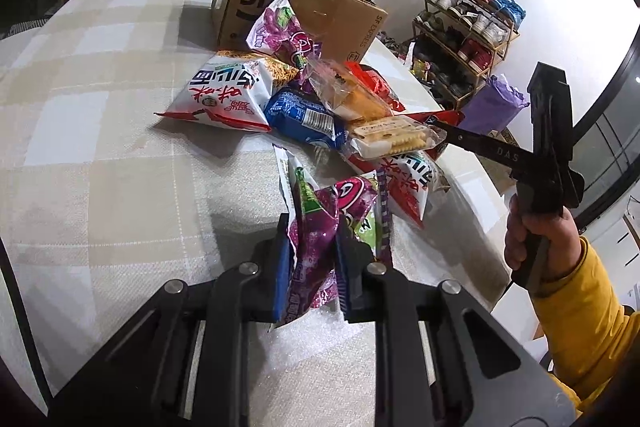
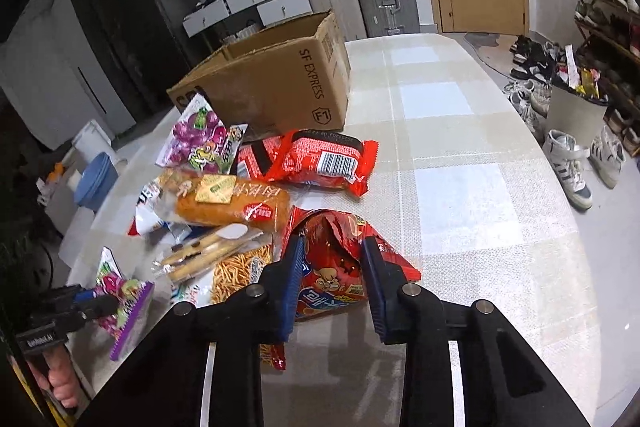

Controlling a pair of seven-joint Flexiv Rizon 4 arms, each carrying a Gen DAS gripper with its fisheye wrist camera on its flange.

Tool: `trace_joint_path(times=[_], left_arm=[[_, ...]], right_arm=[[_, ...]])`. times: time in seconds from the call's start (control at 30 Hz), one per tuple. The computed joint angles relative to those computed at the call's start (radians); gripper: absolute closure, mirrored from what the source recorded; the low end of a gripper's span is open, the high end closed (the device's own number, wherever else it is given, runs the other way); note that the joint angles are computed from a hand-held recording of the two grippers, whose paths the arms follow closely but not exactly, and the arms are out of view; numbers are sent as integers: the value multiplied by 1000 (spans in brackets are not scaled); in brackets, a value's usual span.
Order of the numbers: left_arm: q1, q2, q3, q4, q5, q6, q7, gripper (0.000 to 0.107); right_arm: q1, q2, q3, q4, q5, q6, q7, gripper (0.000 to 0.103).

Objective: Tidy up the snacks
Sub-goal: 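Lift both held bags and carry them toward the cardboard box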

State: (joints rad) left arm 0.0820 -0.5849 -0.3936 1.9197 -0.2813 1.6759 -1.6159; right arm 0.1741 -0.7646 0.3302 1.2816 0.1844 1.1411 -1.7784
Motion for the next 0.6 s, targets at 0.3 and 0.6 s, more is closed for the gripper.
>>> trace_joint_path(times=[0.3,0.6], left_arm=[[5,4,-7,6,0,-2,-4,91],[-18,-5,16,-16,-18,-34,8,90]], right_arm=[[46,-42,-48,-45,-92,-33,-3,44],[42,-59,-41,-61,-80,-46,-40,44]])
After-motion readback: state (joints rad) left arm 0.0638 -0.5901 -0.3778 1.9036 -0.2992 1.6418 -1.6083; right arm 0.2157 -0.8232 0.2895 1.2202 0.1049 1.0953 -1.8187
